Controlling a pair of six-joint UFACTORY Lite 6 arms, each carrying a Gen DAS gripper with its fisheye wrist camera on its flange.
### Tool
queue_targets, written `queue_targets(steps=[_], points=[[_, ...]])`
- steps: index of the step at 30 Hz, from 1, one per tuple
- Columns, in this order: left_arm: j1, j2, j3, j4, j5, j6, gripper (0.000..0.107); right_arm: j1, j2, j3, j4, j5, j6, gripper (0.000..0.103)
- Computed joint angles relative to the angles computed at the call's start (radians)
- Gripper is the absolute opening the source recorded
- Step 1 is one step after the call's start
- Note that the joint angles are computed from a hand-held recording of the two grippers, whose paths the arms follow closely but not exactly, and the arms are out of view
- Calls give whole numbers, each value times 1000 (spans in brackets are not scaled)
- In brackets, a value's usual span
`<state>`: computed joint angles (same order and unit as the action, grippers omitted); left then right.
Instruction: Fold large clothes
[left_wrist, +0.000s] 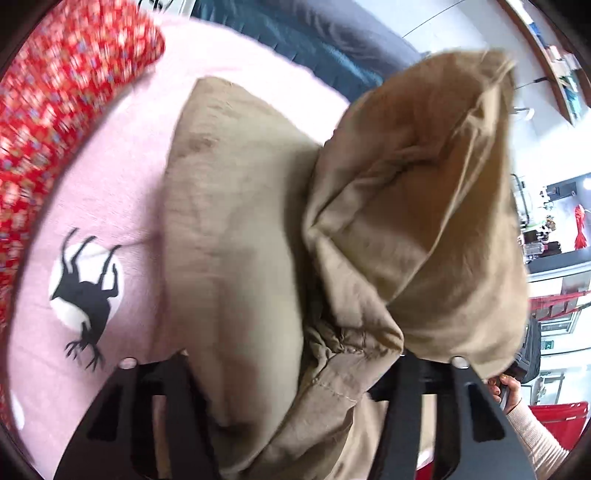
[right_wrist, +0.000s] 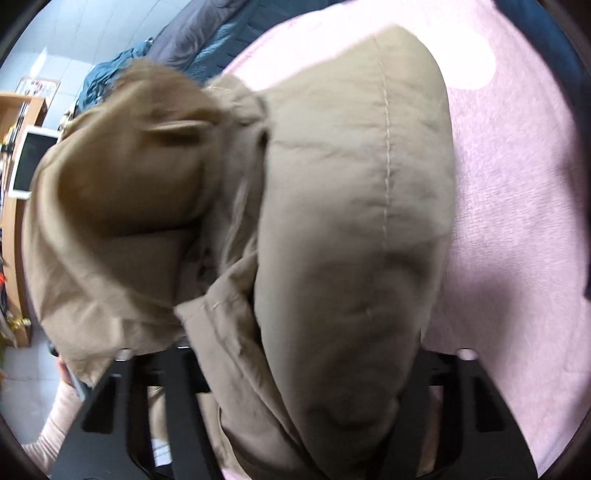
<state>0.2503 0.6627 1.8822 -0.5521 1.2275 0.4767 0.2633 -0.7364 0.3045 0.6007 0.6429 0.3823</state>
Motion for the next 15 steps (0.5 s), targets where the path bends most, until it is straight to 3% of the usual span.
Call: queue_targets(steps=[2,8,11,13,15], points=[[6,-66,-23,-10,11,12,40,57,-23,64,-102,39,122,38],[29,-292,-52,-97,114,40,31,311,49,412,-414,107,460,30],[50,-391,-64,-147,134,13,30,335,207,664,-416,162,421,28],[165,-510,-147,-162,212,63,29,363,368,873,-406,165,333,27],[292,-522,-108,-215,263,71,29,369,538,1083,-356,155,235,26]])
